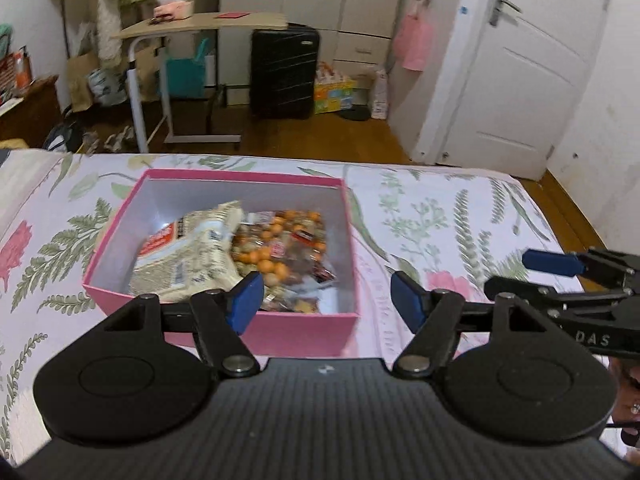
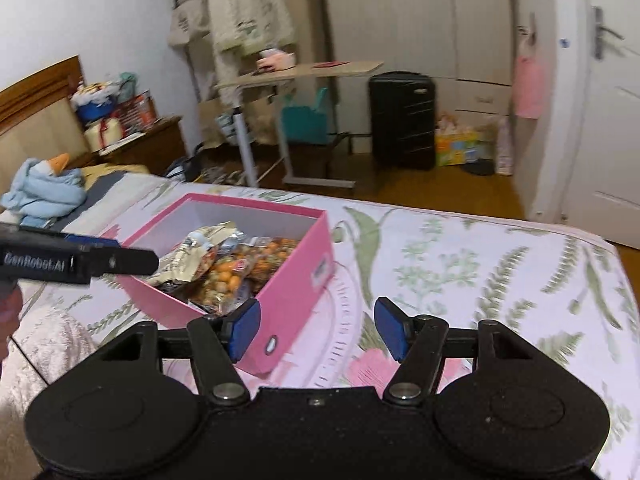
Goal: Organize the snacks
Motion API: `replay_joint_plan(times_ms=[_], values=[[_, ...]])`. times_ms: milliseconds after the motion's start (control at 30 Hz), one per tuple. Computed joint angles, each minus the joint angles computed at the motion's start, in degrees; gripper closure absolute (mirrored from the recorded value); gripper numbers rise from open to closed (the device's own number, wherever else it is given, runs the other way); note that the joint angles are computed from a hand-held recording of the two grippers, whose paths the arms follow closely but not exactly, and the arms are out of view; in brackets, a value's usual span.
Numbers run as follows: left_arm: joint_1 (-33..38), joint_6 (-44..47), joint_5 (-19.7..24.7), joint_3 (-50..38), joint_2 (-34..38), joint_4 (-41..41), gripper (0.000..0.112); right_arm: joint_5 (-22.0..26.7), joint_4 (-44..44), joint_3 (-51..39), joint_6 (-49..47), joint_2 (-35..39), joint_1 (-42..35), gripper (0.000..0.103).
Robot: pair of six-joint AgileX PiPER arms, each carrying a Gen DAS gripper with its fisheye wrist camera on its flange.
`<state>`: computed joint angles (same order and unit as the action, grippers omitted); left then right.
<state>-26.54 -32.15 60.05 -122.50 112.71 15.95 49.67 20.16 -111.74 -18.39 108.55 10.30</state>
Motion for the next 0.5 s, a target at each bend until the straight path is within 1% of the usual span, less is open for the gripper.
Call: replay_joint_plan(times_ms=[100, 167, 200, 267, 300, 400, 500], values=[[-2.6, -1.9, 0.7, 0.7, -0.8, 3.0, 0.039, -2.0, -2.5, 4.2, 3.1, -3.5, 0.0, 0.029], [-4.4, -4.2, 1.7, 0.6, -0.8, 5.7, 0.033, -3.4, -4.2, 7.5, 4.7, -6.1, 0.2, 0.029], [-5.4, -5.4, 2.2, 0.7, -0.8, 7.3, 0.032, -3.8, -5.0, 8.7, 5.3, -7.0, 0.2, 0.028], [-6.7, -6.5, 2.3, 1.5, -1.2, 9.3, 0.026, -4.1, -6.8, 10.6, 7.7, -8.4, 0.4, 0.022], [-7.2, -6.7, 2.0, 2.3, -1.5, 9.8, 0.025, -4.3, -7.2, 11.5, 8.4, -9.0, 0.1, 0.017], [-8.0, -8.2, 1.7, 3.7, -2.0, 10.7, 0.017, -4.6, -9.9, 13.3, 11.5, -10.0, -0.1, 0.016], [-8.7, -10.3, 1.4, 4.9, -2.1, 11.6, 0.016, -5.1, -18.0, 14.3, 17.9, -10.5, 1.5, 0.016]])
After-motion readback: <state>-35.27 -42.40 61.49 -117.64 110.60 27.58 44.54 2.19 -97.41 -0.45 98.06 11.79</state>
